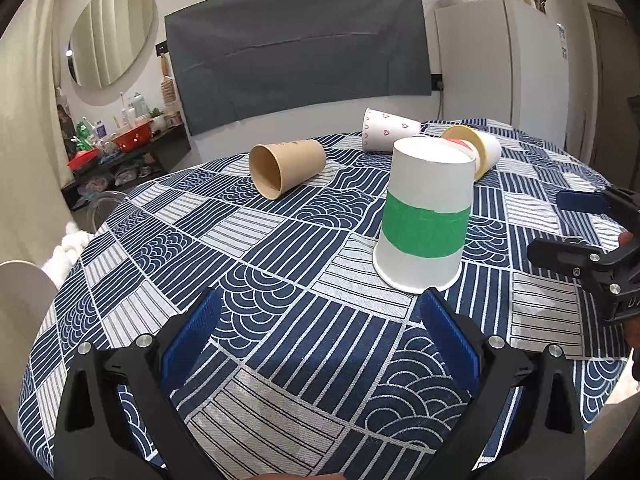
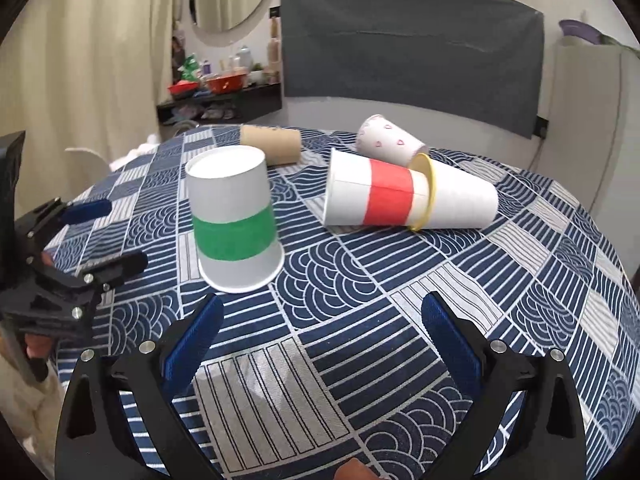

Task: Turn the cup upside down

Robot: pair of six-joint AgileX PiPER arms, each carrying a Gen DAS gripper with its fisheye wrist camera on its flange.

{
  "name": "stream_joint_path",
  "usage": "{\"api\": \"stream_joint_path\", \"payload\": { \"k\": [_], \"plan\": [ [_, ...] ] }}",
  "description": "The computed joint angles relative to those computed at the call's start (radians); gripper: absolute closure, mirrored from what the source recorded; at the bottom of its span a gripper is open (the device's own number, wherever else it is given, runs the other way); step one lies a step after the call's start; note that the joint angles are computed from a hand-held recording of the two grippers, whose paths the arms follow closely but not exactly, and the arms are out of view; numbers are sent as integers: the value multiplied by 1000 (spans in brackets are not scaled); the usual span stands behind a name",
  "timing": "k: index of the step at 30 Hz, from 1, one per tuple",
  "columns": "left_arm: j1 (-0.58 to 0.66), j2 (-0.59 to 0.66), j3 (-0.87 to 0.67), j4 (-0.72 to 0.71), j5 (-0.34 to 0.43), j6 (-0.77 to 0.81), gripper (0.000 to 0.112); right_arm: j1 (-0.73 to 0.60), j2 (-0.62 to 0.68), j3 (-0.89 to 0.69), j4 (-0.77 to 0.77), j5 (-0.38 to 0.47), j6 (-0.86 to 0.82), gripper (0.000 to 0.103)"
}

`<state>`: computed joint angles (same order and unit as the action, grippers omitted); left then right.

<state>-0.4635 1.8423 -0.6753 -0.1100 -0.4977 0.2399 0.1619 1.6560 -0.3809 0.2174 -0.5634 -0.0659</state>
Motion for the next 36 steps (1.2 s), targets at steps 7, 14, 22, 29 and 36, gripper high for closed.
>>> {"api": "stream_joint_path", "payload": {
  "k": [7,14,22,29,36],
  "plan": [
    [-14,10,4,-90,-18,24,15,76,56,-25,245,-31,-166,8],
    [6,6,8,-47,-18,-55,15,78,53,3,229,-70,-123,8],
    [3,6,13,-49,-22,-45,15,1,48,17,82,-67,37,8],
    [-5,4,24,-66,-45,-23,15,-7,50,12,66,-55,48,8],
    [8,4,18,-18,-24,-60,15,23,52,7,134,-53,-14,8]
  ]
}}
